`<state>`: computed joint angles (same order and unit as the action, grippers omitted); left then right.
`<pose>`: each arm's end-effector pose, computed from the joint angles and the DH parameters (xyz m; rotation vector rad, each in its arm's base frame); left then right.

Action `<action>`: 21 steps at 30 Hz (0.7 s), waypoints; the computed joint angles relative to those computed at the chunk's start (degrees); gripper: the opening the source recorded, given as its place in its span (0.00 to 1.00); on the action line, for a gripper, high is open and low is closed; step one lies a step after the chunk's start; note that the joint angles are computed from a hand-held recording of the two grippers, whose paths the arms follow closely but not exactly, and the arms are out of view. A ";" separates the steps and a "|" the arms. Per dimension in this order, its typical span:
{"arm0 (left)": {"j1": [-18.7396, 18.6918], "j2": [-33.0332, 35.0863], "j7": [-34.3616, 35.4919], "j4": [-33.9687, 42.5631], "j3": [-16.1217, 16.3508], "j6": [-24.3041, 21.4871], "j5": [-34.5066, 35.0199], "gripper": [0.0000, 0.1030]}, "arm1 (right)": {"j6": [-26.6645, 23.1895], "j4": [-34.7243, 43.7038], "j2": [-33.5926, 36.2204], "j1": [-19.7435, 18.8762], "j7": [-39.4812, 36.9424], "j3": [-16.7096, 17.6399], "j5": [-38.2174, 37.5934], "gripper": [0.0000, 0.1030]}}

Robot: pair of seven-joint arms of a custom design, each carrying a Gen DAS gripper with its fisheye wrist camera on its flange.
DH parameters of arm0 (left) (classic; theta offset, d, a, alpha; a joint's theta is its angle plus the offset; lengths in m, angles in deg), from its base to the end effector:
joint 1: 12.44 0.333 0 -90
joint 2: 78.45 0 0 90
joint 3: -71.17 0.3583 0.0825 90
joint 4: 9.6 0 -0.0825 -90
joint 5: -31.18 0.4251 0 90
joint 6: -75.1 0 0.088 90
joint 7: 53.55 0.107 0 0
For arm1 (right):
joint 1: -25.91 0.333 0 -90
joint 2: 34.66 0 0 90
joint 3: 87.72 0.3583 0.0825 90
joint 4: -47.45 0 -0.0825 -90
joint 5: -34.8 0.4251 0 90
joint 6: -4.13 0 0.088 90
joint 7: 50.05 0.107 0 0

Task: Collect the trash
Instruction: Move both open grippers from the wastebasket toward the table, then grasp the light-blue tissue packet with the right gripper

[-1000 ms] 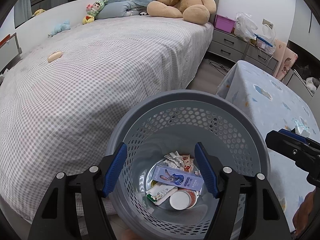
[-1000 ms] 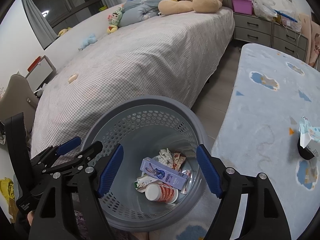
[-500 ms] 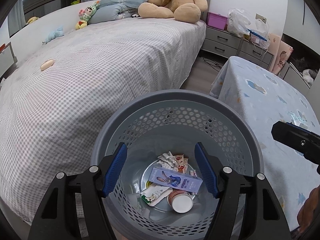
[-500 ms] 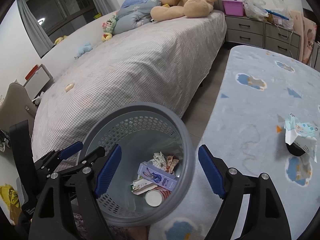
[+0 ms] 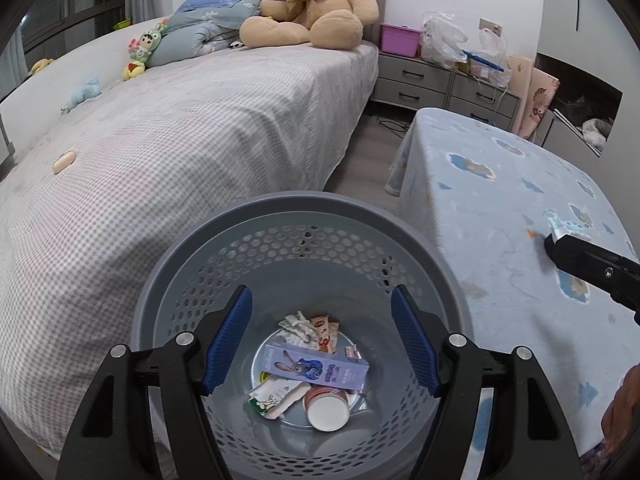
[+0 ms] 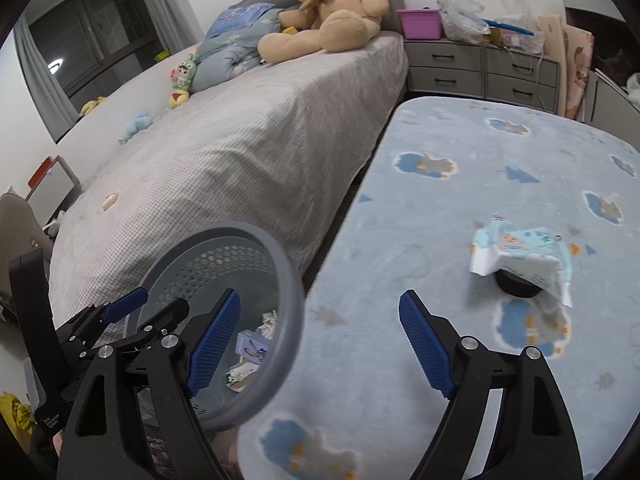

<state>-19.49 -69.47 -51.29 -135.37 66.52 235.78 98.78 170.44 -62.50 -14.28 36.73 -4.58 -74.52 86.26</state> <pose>0.5813 -0.1645 0.3555 -2.0124 1.5151 -0.5720 0.6620 0.2287 0.3779 -1.9431 1.3749 -0.1845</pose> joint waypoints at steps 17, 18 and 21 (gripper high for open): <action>-4.31 4.98 0.39 7.53 0.36 1.86 -0.36 0.67 | -5.51 2.86 -0.23 -3.94 2.12 -6.05 -11.78 0.82; -4.75 5.52 0.18 8.24 0.45 1.74 -0.06 0.67 | -6.04 3.42 0.18 -4.31 1.28 -6.07 -12.37 0.82; -5.48 6.63 0.38 9.43 0.72 1.47 -0.09 0.67 | -7.57 5.47 1.90 -4.91 -1.26 -6.51 -15.30 0.85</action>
